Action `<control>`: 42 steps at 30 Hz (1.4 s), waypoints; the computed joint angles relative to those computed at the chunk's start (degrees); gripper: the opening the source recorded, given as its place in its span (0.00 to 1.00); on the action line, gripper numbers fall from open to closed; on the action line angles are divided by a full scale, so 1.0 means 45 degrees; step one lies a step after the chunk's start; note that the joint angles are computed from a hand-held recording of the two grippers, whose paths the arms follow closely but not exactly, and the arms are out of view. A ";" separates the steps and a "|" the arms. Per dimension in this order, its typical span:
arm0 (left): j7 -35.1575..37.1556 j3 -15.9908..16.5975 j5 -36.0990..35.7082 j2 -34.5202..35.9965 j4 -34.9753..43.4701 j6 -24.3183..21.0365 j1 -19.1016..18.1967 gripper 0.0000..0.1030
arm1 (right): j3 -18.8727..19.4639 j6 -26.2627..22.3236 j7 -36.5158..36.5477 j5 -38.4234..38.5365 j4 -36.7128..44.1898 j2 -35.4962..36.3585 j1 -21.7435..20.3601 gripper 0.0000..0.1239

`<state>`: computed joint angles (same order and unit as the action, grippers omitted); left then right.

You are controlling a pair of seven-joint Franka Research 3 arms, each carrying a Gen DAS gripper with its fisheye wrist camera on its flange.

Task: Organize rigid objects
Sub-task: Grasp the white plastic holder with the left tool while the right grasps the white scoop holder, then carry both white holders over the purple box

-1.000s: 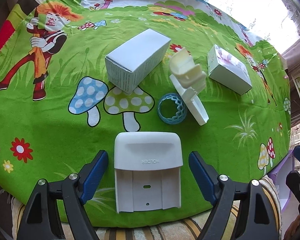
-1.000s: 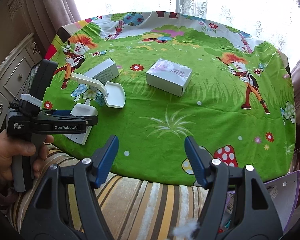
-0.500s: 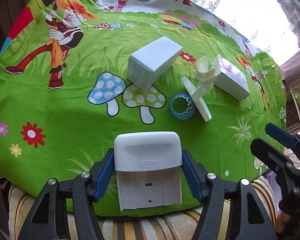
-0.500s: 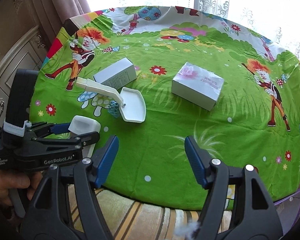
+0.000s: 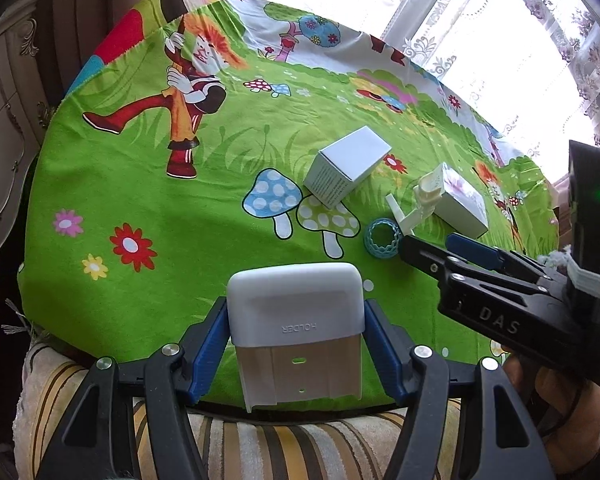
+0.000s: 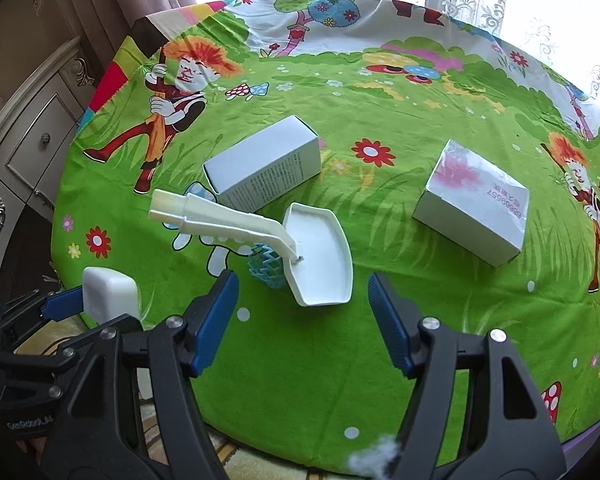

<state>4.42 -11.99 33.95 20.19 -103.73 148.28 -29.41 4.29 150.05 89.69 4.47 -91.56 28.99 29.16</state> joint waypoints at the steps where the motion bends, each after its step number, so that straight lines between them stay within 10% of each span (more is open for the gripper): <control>1: -0.0050 0.0018 0.0027 0.0014 0.0006 0.0034 -0.0012 0.64 | -0.0031 -0.0026 0.0037 -0.0047 0.0132 0.0114 0.0039 0.55; 17: -0.0077 0.0033 0.0315 0.0085 0.0159 -0.0151 -0.0101 0.64 | 0.0173 0.0051 -0.0738 0.0379 0.0836 0.0824 -0.0016 0.25; 42: 0.0347 -0.0083 0.1199 0.0426 0.1564 -0.1391 -0.1001 0.64 | -0.0074 0.2715 0.0705 0.0256 -0.4311 -0.3174 -0.0450 0.24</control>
